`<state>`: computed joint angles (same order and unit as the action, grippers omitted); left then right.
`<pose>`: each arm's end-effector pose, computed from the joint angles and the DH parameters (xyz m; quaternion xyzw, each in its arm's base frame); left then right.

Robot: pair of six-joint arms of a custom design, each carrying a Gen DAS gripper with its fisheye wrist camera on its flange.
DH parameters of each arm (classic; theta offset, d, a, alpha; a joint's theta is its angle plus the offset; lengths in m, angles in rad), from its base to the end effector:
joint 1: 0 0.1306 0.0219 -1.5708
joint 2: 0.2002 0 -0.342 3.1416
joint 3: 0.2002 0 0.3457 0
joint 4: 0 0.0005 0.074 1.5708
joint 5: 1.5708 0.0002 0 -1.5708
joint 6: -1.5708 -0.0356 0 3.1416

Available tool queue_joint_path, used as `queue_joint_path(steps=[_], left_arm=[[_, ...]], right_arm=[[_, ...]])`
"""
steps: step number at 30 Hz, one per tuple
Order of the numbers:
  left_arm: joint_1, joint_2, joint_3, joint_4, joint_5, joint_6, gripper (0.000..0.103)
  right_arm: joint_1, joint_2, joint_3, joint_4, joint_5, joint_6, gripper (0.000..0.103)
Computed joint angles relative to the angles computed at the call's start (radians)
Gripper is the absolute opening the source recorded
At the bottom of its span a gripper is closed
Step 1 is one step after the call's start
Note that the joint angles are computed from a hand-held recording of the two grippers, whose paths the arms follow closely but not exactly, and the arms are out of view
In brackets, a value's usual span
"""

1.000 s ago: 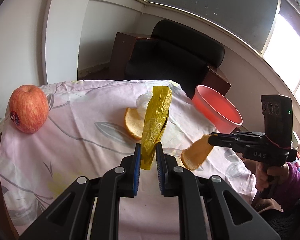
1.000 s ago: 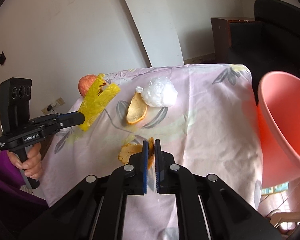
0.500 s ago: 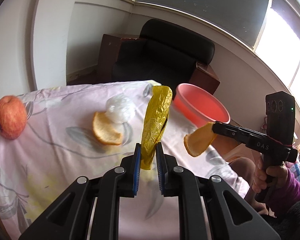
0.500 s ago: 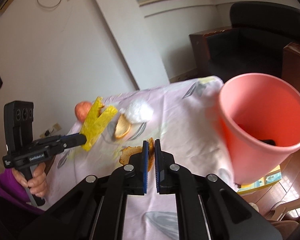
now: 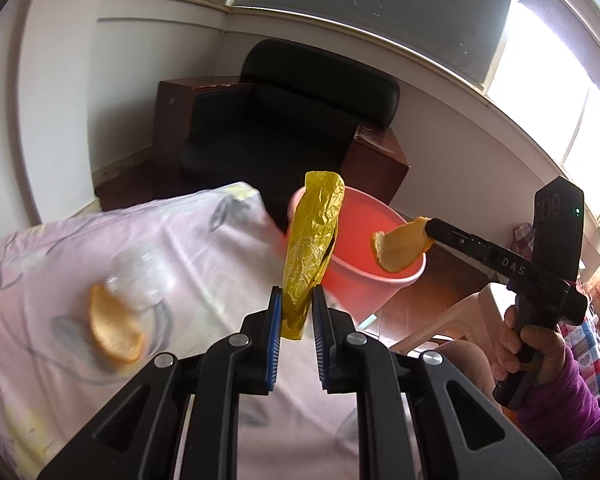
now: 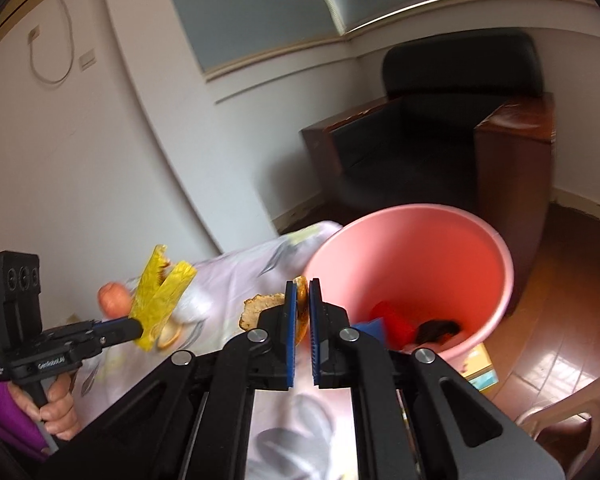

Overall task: Collect trash
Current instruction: 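Carry the yellow wrapper and orange peel over the pink bucket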

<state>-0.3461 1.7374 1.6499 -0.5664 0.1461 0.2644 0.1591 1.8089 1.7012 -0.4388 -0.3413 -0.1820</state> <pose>0.5394 -0.2006 0.3530 0.0688 0.8923 -0.1951 0.4013 0.5931 0.1067 0.3470 -0.0734 0.8599 0.2278 0.4508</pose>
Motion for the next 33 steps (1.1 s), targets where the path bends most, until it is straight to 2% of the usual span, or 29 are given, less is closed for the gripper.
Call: queue_joint_path(steps=[7, 13, 19, 23, 28, 33], left_arm=[[-0.05, 0.151, 0.23, -0.098, -0.015, -0.01, 0.014], [-0.072, 0.306, 0.459, -0.215, -0.012, 0.008, 0.014], [-0.088, 0.466, 0.71, -0.337, -0.047, 0.001, 0.014], [-0.091, 0.561, 0.865, -0.417, -0.052, 0.008, 0.014], [-0.095, 0.643, 1.002, -0.494, -0.055, 0.001, 0.014], [-0.097, 0.761, 1.22, -0.61, -0.053, 0.003, 0.015]], right_arm=[[-0.053, 0.054, 0.058, 0.021, 0.039, -0.016, 0.006], [-0.074, 0.111, 0.119, 0.008, 0.079, -0.002, 0.006], [-0.086, 0.142, 0.138, 0.004, 0.08, -0.003, 0.006], [-0.092, 0.167, 0.161, -0.011, 0.08, -0.004, 0.006], [-0.098, 0.19, 0.185, -0.026, 0.086, -0.002, 0.006], [-0.1, 0.191, 0.177, -0.024, 0.085, 0.0, 0.006]])
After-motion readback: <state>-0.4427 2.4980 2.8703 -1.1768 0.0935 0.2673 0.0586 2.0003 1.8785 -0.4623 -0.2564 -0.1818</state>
